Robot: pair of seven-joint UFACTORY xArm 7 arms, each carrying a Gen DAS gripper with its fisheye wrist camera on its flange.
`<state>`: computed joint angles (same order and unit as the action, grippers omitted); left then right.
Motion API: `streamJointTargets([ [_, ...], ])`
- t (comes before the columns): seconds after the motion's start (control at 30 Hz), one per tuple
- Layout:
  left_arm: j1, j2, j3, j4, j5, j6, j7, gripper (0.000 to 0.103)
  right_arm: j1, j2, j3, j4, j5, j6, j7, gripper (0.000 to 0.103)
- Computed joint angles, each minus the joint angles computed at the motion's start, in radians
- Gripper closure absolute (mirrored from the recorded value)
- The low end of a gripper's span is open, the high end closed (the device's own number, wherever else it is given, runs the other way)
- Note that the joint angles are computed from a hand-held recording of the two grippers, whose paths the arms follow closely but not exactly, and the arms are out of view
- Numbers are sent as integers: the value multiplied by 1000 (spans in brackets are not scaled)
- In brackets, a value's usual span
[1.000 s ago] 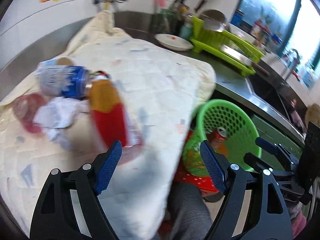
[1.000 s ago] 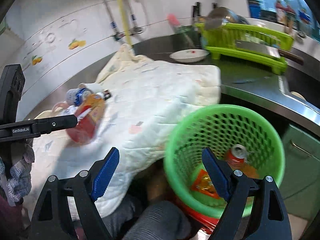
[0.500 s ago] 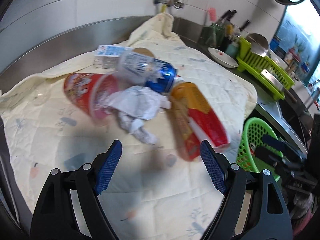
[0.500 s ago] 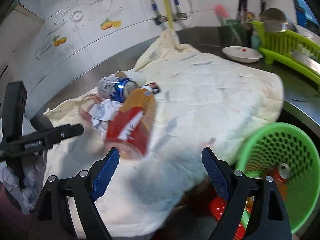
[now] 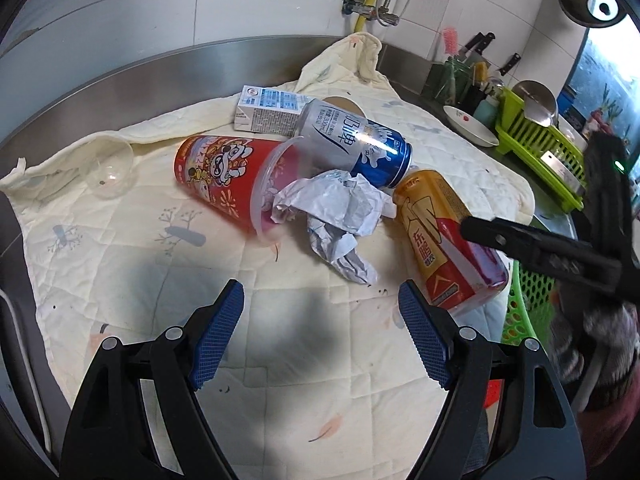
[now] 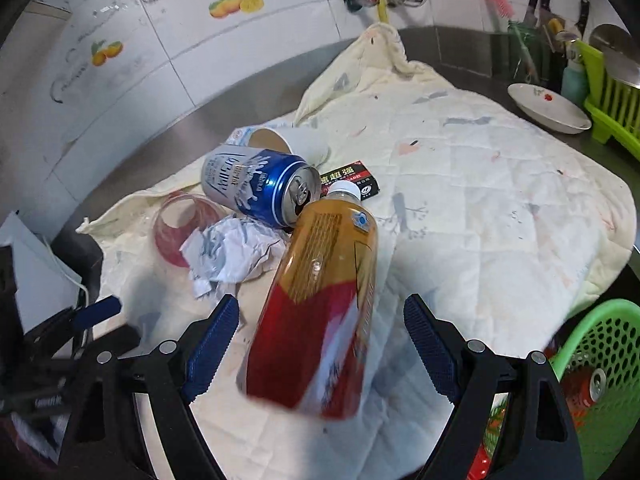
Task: Collect trash
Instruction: 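Grasp the juice bottle with the right gripper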
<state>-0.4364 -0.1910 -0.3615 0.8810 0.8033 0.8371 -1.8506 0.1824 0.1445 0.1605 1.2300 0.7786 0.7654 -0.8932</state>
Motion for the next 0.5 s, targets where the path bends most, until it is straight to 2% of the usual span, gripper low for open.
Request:
streamJointTargets([
  [0.27,2,13,6,-2,22,-11,26,25,20,133,16,133,-135,43,172,21],
  [0.33,2,22,11,5,25,-11,41,25,12,166,24,168,-144,76,200,22],
  [0.43,1,40,19,19,29,-9,67,25,-9,208,38,213,-135,139,222,28],
  [0.47,0,47,22,26,30,-6,77,25,-24,220,46,227,-112,171,217,33],
  [0.5,-1,51,25,31,32,-4,83,25,-29,219,47,226,-106,175,216,33],
])
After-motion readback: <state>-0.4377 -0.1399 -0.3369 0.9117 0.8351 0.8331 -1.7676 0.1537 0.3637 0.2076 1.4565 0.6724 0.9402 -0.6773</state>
